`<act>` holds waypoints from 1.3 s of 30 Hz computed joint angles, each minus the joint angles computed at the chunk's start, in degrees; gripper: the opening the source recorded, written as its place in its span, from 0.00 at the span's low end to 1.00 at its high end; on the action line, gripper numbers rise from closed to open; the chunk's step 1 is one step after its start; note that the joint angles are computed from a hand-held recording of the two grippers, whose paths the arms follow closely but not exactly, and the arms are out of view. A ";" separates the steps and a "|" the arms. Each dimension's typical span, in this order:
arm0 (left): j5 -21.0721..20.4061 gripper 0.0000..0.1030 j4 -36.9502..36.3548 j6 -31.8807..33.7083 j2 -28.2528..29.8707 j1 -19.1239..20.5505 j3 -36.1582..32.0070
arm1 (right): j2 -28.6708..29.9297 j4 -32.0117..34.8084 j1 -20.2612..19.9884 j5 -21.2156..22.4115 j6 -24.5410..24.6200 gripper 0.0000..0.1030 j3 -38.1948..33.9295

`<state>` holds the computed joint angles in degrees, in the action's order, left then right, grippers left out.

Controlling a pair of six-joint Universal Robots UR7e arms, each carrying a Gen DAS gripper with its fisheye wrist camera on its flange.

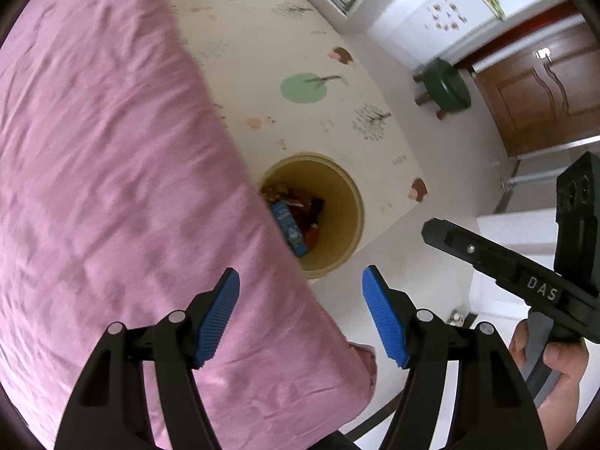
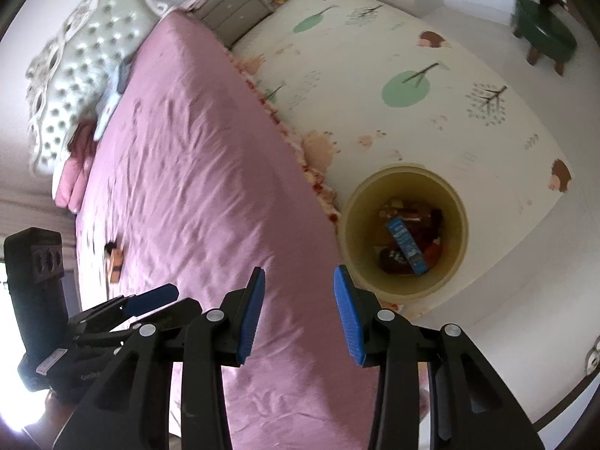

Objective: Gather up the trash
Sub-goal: 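Move both open tools back to the gold box and grey sock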

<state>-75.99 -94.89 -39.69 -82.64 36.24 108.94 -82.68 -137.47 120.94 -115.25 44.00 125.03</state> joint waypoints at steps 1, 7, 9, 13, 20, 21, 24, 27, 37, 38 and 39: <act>0.51 0.66 0.83 -0.61 -1.57 0.25 0.32 | 1.63 0.07 1.02 0.33 0.05 0.37 -1.04; 3.73 0.66 8.02 -3.94 -10.75 1.84 0.80 | 10.87 -0.68 5.89 2.66 0.45 0.37 -6.45; 4.62 0.66 10.41 -4.63 -13.54 2.84 0.42 | 13.73 -0.92 7.24 3.37 0.58 0.37 -8.32; 6.50 0.66 16.07 -5.88 -19.66 4.46 -0.62 | 20.34 -1.62 10.23 4.80 1.04 0.37 -12.80; 8.94 0.67 24.56 -6.40 -27.83 7.75 -3.43 | 32.25 -2.42 15.41 7.11 3.62 0.37 -21.90; 9.10 0.67 25.73 -6.19 -28.96 8.66 -4.05 | 33.74 -2.35 15.99 7.38 3.80 0.37 -23.17; 9.78 0.67 28.12 -4.71 -31.06 10.92 -5.64 | 37.97 -1.74 17.49 7.94 4.37 0.37 -27.05; 10.81 0.67 30.10 -1.89 -32.64 13.97 -7.76 | 42.29 -1.02 18.94 8.46 5.29 0.38 -31.34; 16.26 0.69 32.72 9.84 -30.81 24.74 -17.92 | 54.87 3.60 21.47 10.71 5.72 0.38 -47.67; 16.89 0.69 32.48 10.77 -30.26 25.66 -18.91 | 55.86 4.37 21.51 10.81 5.32 0.39 -49.32; 17.37 0.70 32.33 11.55 -29.89 26.40 -19.68 | 56.91 5.27 21.51 10.97 4.71 0.39 -51.09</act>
<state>-58.61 -62.56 -28.13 -112.53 62.64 89.25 -25.76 -132.20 142.45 -104.27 48.71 73.94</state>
